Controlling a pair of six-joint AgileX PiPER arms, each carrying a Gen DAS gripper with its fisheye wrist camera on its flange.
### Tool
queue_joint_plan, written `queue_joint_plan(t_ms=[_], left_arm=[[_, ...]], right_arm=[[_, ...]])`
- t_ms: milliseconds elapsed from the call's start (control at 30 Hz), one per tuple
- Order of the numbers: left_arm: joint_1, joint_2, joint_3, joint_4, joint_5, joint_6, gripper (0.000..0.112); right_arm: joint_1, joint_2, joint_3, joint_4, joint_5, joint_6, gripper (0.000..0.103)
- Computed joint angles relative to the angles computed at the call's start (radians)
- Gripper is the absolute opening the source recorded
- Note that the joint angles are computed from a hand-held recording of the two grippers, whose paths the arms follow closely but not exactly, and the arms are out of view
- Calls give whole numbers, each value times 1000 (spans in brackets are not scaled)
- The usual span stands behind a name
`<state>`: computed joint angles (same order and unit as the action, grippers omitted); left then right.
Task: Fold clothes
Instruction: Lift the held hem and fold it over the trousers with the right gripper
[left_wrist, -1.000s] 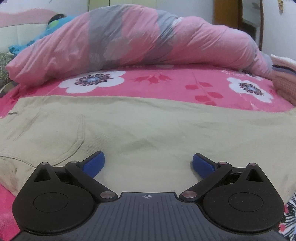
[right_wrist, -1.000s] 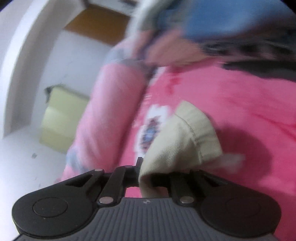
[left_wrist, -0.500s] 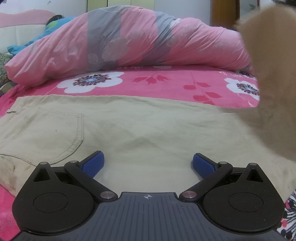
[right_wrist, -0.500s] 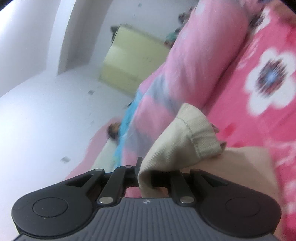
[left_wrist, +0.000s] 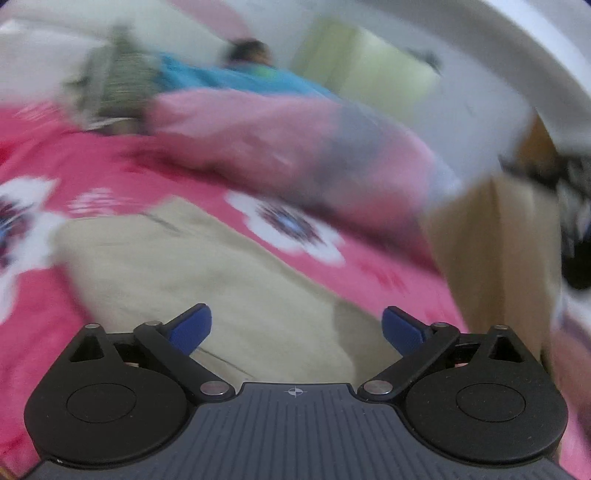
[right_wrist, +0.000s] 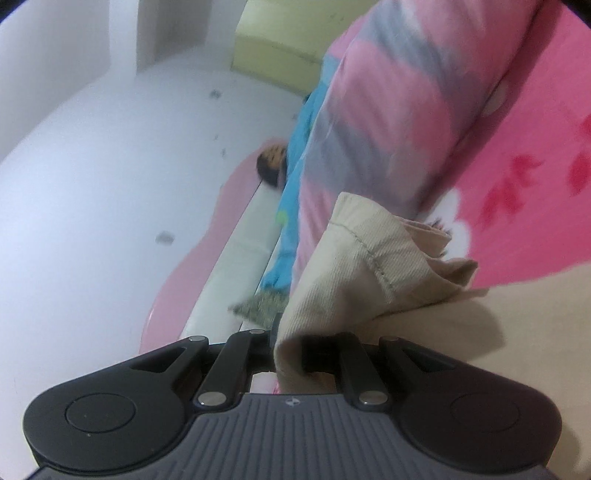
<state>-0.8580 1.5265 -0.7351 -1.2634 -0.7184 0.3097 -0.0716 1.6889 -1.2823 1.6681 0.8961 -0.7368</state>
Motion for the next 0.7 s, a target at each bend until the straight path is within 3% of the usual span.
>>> queue_joint_plan(t_ms=[100,233,400,467,567,633,700], left_arm=[[63,-37,111,179,-18,-297,99],[104,-71,190,267,-60,-477,99],[129,-133,283,378,-93,-609,99],[130,-139,283,366,-60,-569,99],[155,-134,287,395,-17,-584,99],[165,-129,288,413,-13,-603,99],[171,-126,285,418,-15,-608,99]], right_arm=[[93,71,-75,-6,-38,-13,8],[211,146,-157,-45,-95,-44,8],[443,263,-357,-499,-306,114,11],[503,378,-498,-699,-257,195,14],[556,547,-781,-936,-18,349,26],[557,568,-827,-913,45,329,42],[541,514,-733,-809,12,221,56]])
